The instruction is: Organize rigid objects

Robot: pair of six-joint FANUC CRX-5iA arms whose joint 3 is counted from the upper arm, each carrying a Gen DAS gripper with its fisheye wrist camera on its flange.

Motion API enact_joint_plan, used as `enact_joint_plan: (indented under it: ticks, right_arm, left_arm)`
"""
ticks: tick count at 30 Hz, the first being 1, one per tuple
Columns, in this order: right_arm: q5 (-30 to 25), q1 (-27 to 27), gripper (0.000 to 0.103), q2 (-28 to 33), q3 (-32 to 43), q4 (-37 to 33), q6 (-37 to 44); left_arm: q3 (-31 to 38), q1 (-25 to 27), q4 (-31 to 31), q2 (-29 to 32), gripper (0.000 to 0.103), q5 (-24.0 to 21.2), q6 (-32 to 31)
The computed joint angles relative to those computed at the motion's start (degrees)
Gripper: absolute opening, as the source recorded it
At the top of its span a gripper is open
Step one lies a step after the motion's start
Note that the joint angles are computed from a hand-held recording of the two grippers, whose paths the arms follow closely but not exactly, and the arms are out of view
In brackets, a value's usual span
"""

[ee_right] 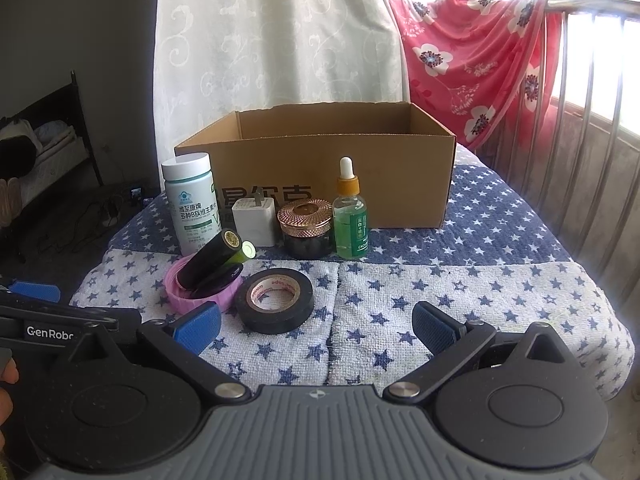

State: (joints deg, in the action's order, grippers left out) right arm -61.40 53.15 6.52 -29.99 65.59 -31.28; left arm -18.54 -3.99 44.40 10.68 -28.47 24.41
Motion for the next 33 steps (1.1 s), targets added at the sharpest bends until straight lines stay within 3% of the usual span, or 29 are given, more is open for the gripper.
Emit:
enact_joint_plan:
  ticks: [33]
  right_arm:
    - [0.7, -0.5, 0.103, 0.7, 0.7, -0.3, 1.0]
  left_arm:
    - [0.8, 0.0, -1.4, 0.5, 0.103, -0.2, 1.1]
